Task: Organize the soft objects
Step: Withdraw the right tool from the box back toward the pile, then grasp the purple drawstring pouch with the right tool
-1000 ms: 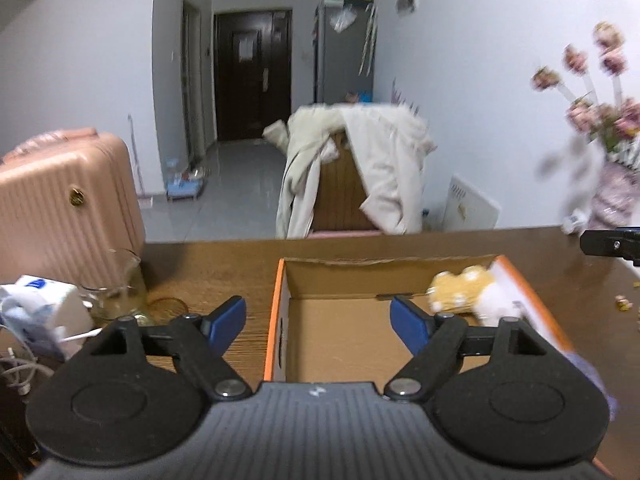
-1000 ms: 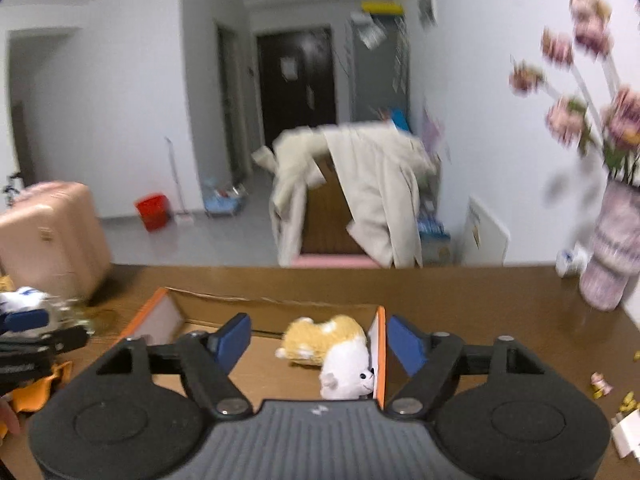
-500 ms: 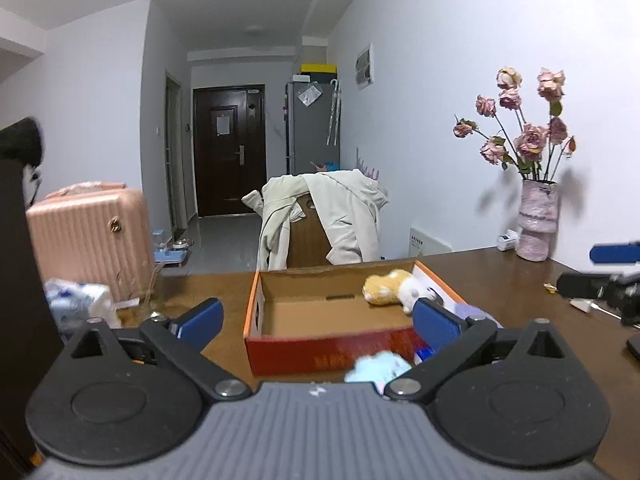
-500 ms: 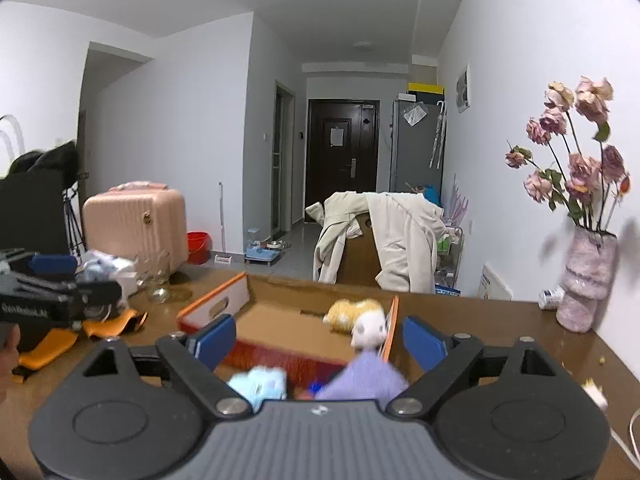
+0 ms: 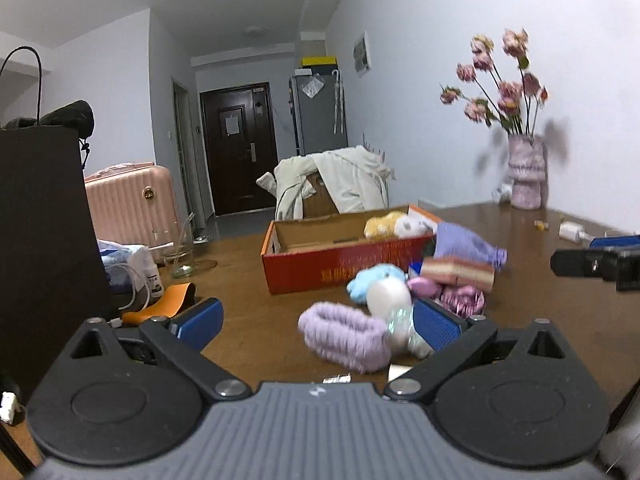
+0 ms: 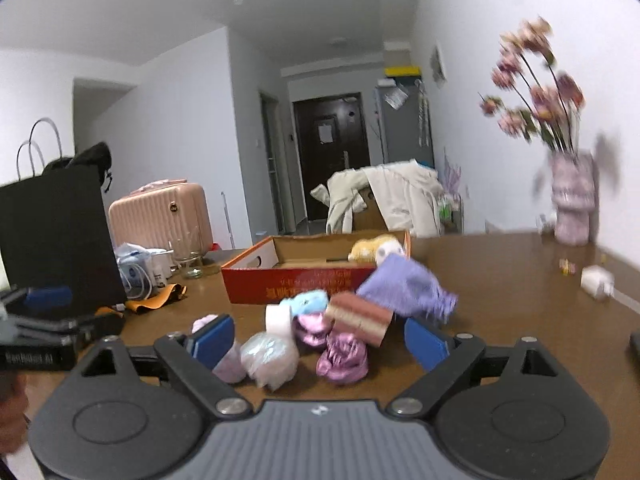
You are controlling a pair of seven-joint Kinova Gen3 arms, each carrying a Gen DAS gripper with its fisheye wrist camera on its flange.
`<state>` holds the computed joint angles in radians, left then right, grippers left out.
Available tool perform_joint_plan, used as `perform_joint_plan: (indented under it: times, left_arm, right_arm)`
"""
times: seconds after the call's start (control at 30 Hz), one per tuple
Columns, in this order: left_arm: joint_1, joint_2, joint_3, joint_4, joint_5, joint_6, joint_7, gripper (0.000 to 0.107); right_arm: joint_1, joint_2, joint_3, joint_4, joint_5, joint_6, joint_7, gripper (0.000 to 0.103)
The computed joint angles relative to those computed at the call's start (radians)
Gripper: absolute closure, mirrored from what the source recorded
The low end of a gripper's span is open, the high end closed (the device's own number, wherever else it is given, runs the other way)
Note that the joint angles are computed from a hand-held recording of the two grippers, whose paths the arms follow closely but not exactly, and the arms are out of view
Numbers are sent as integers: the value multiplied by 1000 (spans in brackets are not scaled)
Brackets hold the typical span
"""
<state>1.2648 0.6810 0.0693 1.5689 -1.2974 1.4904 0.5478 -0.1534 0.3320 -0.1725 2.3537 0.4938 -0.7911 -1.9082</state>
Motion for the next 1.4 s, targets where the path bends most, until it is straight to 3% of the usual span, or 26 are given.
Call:
perform_joint_plan:
  times: [0.13,0.33,0.57,0.73,0.87,1.0,1.13,1.17,1.23,1.3,1.4]
  left_arm:
    - [-1,-3,4,-3,22,8,-7,4]
    - [-5,0,-1,-16,4,0,-26,4]
    - [-25,7,-6,-35,22,-40,-59,4]
    - [-61,7,-18,-43,0,-117,-111,4]
    - [-108,25,-45,-97,-6,-182,-174,4]
    - [-114,54,-165,-167,-13,-328,-263,4]
    - [-264,79,-102,-257,-71,-486,-353,8]
    - [-302,98,-92,-303,-51,-522,-394,11]
    - [-386,131,-33,-383,-25,-567,-475,29]
    - [-457,161,13,-454,27,-612,-556,35]
    - [-522,199,19,-543,149,-696,-669,38]
  right_arm:
    - [-20,11,4,13,-52,-2,22,11]
    - [2,26,2,19,-28,-14,5,11]
    - [27,35,3,0,3,-12,-22,11]
    - [43,78,9,-53,14,-4,-22,11]
    - [89,137,-12,-170,89,69,-114,11]
    - [140,215,-59,-337,184,186,-213,11]
    - [153,298,-86,-523,317,323,-372,17]
    - [177,324,-125,-569,358,363,-411,18]
    - [220,379,-205,-661,439,445,-483,24]
    - [258,434,-290,-742,520,526,-535,30]
    - [311,519,-429,-840,642,648,-605,42]
